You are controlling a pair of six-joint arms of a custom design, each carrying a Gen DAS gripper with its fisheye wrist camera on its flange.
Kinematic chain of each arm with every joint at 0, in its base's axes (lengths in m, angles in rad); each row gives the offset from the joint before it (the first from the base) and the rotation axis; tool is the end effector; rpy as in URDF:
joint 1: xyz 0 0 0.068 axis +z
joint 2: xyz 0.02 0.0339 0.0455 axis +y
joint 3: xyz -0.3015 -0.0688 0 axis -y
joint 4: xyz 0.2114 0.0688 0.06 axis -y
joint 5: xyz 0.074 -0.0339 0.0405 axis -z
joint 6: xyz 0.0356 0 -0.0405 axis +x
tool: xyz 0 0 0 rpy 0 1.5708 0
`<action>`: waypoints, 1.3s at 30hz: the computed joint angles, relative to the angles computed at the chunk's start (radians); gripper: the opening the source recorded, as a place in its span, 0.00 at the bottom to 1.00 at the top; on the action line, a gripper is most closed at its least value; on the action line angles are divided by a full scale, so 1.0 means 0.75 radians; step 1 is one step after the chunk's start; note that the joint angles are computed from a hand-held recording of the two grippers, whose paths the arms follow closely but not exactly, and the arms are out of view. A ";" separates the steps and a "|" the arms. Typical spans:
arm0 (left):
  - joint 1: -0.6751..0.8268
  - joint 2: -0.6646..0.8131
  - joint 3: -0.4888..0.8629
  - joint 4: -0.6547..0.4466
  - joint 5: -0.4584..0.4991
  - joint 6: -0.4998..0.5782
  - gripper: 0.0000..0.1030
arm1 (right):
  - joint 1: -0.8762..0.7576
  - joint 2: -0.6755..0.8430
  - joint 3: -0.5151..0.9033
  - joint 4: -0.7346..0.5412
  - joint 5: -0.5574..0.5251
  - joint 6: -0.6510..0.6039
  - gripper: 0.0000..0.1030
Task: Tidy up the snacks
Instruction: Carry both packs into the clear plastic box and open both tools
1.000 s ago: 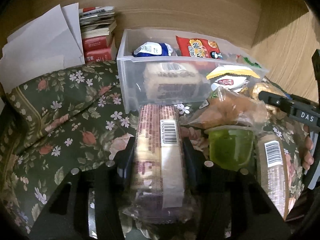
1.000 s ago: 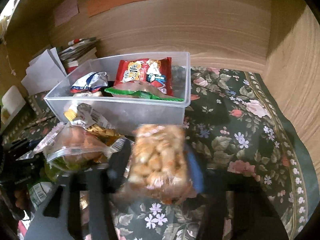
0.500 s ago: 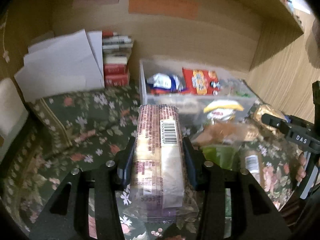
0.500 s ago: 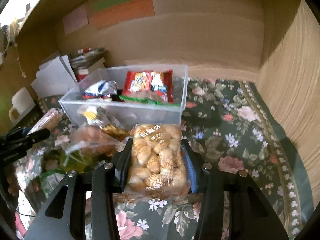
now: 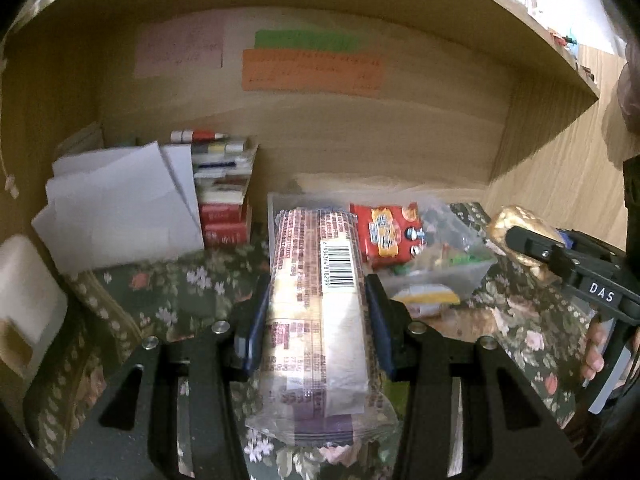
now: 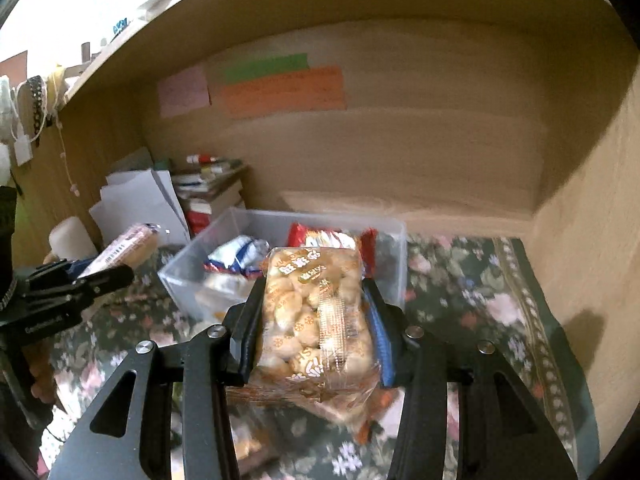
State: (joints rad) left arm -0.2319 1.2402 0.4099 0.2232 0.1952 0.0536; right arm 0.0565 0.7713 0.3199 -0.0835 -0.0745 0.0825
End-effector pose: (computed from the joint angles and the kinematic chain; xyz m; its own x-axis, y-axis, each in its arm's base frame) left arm 0.1916 -0.0523 0.2210 -0.5340 0.1801 -0.8261 0.4097 0.9098 -0.0665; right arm 0.1141 0.0091 0.2296 -0.5171 0.0531 -0.8543 -0.0779 0.9910 0.1087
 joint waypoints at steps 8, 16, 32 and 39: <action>-0.077 0.099 0.128 0.019 -0.064 -0.013 0.43 | 0.096 0.205 0.068 0.179 0.049 -0.016 0.40; -0.111 0.279 0.270 0.046 -0.099 -0.034 0.43 | 0.105 0.444 0.167 0.292 0.038 -0.044 0.40; -0.074 0.652 0.458 0.050 -0.051 -0.006 0.43 | 0.112 0.818 0.247 0.342 0.047 -0.092 0.41; -0.074 0.661 0.469 0.053 -0.054 -0.021 0.45 | 0.109 0.810 0.278 0.278 0.038 -0.092 0.42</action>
State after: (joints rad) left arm -0.2873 1.7356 0.7616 0.2632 0.1543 0.0376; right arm 0.1382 1.3787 0.5284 0.1249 -0.0462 0.0136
